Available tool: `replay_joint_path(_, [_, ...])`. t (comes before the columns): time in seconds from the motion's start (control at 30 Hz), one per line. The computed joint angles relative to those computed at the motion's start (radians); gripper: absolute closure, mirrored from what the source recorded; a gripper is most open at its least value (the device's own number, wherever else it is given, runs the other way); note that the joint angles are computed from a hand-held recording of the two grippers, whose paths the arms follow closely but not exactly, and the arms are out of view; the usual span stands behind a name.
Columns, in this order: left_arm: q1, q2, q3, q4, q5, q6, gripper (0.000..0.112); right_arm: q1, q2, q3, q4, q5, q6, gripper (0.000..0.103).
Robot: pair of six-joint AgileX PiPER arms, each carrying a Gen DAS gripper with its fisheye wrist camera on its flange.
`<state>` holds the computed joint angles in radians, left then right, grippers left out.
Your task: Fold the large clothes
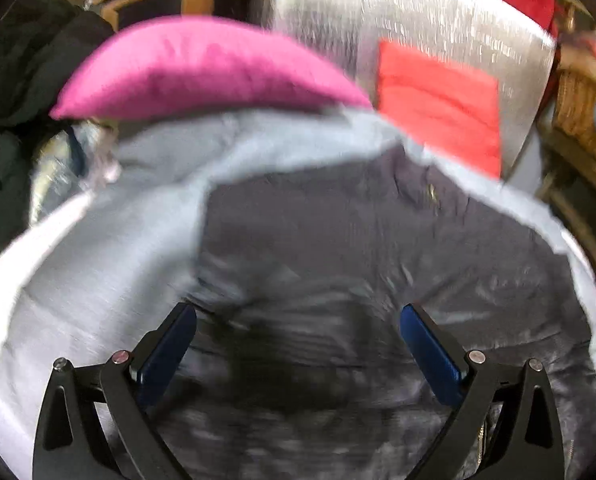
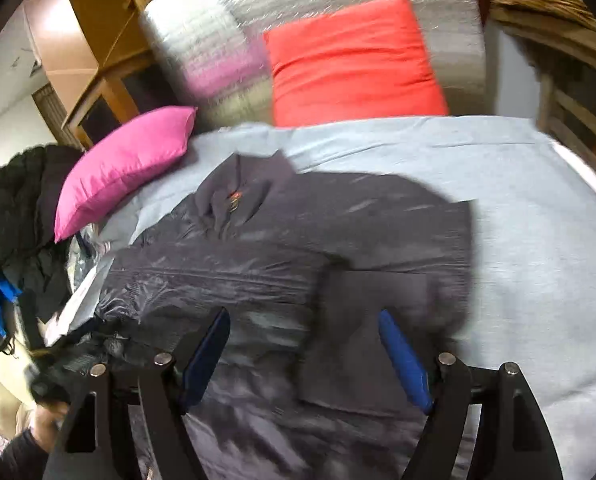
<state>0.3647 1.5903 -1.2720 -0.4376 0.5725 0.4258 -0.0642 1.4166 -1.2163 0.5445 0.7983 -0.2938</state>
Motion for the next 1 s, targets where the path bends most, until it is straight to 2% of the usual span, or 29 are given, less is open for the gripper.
replay_joint_path(0.07, [0.065, 0.033, -0.052, -0.020, 0.050, 0.026, 0.011, -0.108, -0.005, 0.027, 0.043, 0.020, -0.041, 0.023])
replay_joint_path(0.17, [0.134, 0.149, -0.164, 0.034, 0.155, -0.069, 0.012, -0.268, 0.052, 0.060, 0.165, 0.090, -0.119, 0.023])
replay_joint_path(0.23, [0.166, 0.214, -0.206, 0.004, 0.222, -0.078, 0.012, -0.306, 0.098, 0.062, 0.214, 0.127, -0.162, 0.023])
replay_joint_path(0.37, [0.164, 0.223, -0.170, -0.037, 0.202, -0.028, 0.014, -0.256, 0.164, 0.033, 0.276, 0.157, -0.237, 0.024])
replay_joint_path(0.4, [0.159, 0.230, -0.175, -0.047, 0.212, -0.008, 0.022, -0.229, 0.178, 0.022, 0.261, 0.168, -0.237, 0.025])
replay_joint_path(0.43, [0.156, 0.238, -0.181, -0.050, 0.217, 0.009, 0.029, -0.205, 0.193, 0.018, 0.239, 0.165, -0.231, 0.029])
replay_joint_path(0.47, [0.153, 0.237, -0.179, -0.044, 0.216, 0.014, 0.031, -0.170, 0.204, 0.011, 0.190, 0.157, -0.213, 0.043])
replay_joint_path(0.5, [0.148, 0.238, -0.180, -0.052, 0.216, 0.022, 0.041, -0.152, 0.196, 0.019, 0.166, 0.134, -0.206, 0.044])
replay_joint_path(0.53, [0.151, 0.245, -0.194, -0.080, 0.242, 0.050, 0.066, -0.148, 0.190, 0.016, 0.168, 0.139, -0.211, 0.060])
replay_joint_path(0.57, [0.147, 0.244, -0.212, -0.075, 0.274, 0.040, 0.072, -0.138, 0.171, 0.006, 0.148, 0.140, -0.188, 0.070])
replay_joint_path(0.6, [0.146, 0.230, -0.210, -0.059, 0.270, 0.027, 0.078, -0.116, 0.130, 0.001, 0.102, 0.119, -0.165, 0.073])
replay_joint_path(0.63, [0.134, 0.199, -0.186, -0.046, 0.243, 0.026, 0.081, -0.109, 0.111, -0.002, 0.091, 0.116, -0.158, 0.075])
replay_joint_path(0.73, [0.131, 0.218, -0.165, -0.040, 0.234, 0.065, 0.077, -0.125, 0.101, -0.007, 0.073, 0.130, -0.156, 0.075])
replay_joint_path(0.77, [0.135, 0.221, -0.148, -0.053, 0.209, 0.084, 0.073, -0.114, 0.139, 0.000, 0.045, 0.121, -0.120, 0.066])
replay_joint_path(0.8, [0.136, 0.213, -0.136, -0.051, 0.186, 0.080, 0.063, -0.120, 0.163, 0.015, 0.038, 0.108, -0.099, 0.055])
replay_joint_path(0.83, [0.139, 0.206, -0.147, -0.029, 0.195, 0.046, 0.057, -0.122, 0.169, 0.020, 0.066, 0.081, -0.100, 0.035])
replay_joint_path(0.93, [0.193, 0.204, -0.198, -0.119, 0.267, 0.092, 0.043, -0.222, 0.133, 0.041, 0.254, 0.128, -0.244, 0.033])
replay_joint_path(1.0, [0.222, 0.224, -0.260, -0.194, 0.297, 0.115, 0.032, -0.253, 0.136, 0.006, 0.259, 0.134, -0.252, 0.032])
